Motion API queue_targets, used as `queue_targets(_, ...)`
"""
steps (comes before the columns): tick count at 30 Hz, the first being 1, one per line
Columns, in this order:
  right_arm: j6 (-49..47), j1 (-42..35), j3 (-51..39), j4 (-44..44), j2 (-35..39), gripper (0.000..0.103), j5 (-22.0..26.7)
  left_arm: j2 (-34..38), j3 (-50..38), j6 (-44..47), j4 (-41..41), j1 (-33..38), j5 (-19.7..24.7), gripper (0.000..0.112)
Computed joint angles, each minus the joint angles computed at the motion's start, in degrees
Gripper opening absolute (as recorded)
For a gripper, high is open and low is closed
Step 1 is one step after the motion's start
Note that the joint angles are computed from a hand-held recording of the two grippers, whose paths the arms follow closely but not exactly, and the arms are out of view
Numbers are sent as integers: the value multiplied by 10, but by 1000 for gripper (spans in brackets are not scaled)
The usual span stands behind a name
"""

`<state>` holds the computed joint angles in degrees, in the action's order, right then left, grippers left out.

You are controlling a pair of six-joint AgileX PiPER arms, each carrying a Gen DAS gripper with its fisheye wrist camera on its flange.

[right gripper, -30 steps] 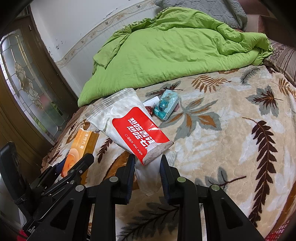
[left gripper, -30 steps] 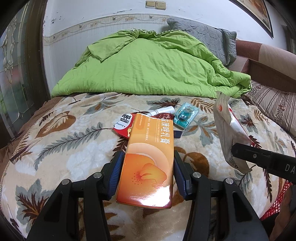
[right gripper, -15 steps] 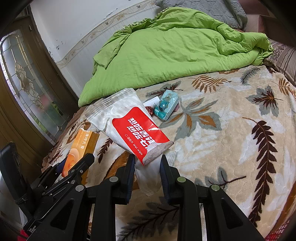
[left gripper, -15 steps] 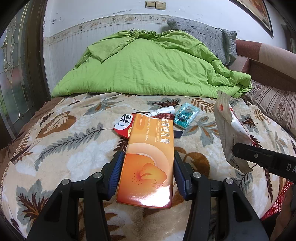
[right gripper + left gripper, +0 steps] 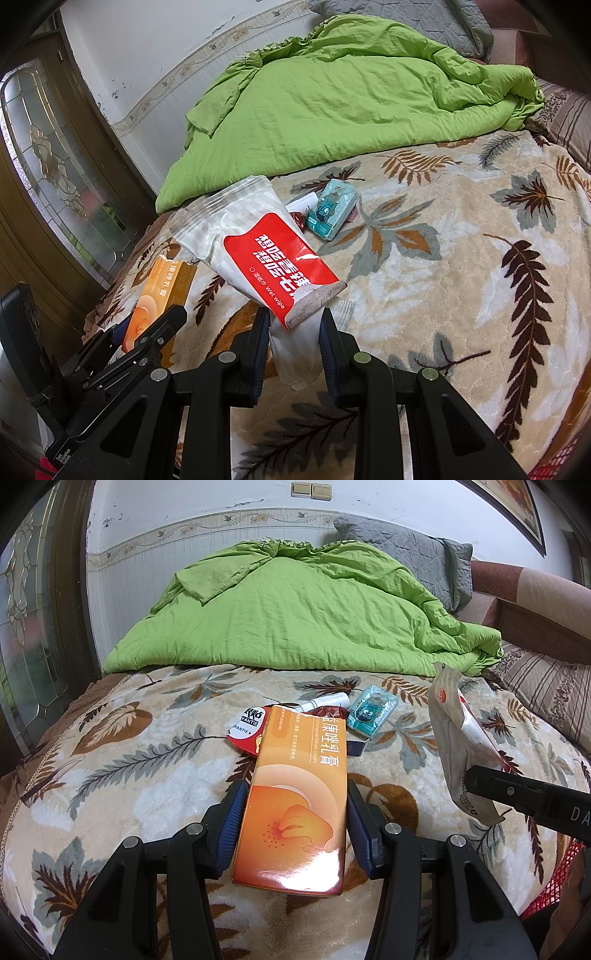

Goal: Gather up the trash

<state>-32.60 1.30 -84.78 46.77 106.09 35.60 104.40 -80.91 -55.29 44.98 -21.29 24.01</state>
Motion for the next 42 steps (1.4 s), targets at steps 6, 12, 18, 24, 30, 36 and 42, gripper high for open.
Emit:
queue_targets(6,-2,-2,0,2,-1,28,2,0,0,4,-3,1,-1,51)
queue_targets(12,-3,-5,0,4,-2,28,4,0,1,1,0,1,-2,51)
queue_targets(18,-5,-5,1,6,-2,28,3,0,2,-3,2,0,-1,51)
queue_targets(24,-7,-6,4,12,-4,28,3,-1,2,-4,3,-1,-1,51)
queue_targets(30,-10,-16,11,28,-13,28,12,-19,20,38,-39,11,-46,51)
queue_targets(36,-25,-47,39,58,-44,28,35,-31,31,57,-51,5,-68,51)
queue_targets(42,-38,-88,67,73,-81,28,62,-46,39,162,-165,1,-83,51)
